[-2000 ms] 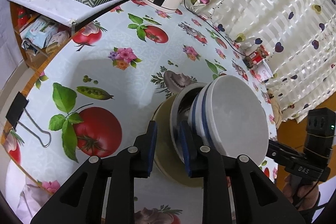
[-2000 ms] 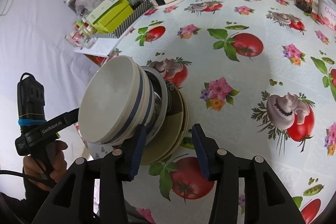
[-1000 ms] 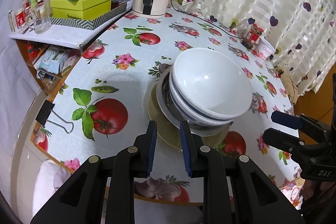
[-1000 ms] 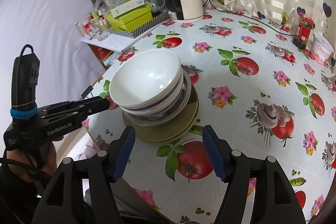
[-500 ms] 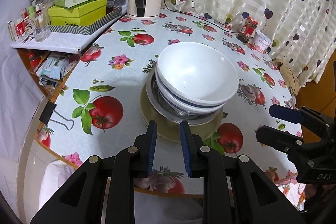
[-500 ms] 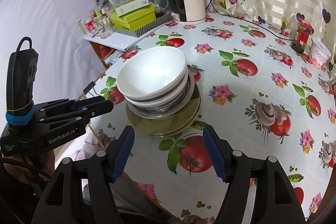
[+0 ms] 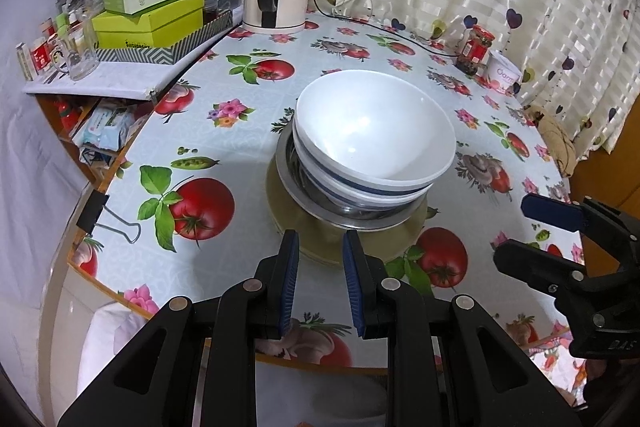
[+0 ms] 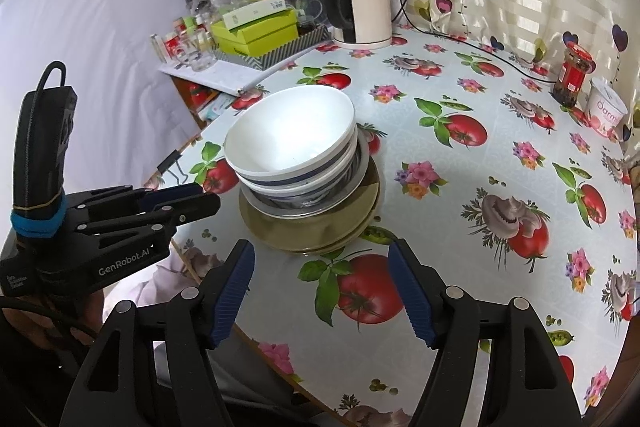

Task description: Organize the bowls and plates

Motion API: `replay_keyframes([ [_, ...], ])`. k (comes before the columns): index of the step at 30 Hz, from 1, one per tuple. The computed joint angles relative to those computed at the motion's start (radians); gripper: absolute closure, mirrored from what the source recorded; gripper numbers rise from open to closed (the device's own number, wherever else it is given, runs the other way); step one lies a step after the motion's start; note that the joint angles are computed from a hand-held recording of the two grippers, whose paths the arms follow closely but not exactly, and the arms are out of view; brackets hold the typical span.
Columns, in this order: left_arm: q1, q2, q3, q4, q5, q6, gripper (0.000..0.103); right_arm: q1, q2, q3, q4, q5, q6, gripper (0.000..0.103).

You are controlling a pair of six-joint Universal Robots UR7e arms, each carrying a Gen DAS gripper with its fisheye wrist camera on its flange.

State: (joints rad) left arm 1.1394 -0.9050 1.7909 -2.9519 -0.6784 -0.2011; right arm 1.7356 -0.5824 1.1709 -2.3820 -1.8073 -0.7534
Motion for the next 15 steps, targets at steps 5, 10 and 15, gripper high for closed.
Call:
replay_keyframes([
  [5,-0.001,0.012,-0.006,0.001,0.026,-0.001,0.08,-0.001,-0.001,0.001,0.001,0.0,-0.006,0.032],
  [10,-0.006,0.016,-0.002,-0.005,0.038,0.007,0.08,-0.007,0.006,-0.011,0.005,-0.008,-0.015,0.032],
  [15,-0.007,0.018,-0.003,-0.009,0.043,0.01,0.08,-0.014,0.021,-0.03,0.01,-0.026,-0.012,0.032],
])
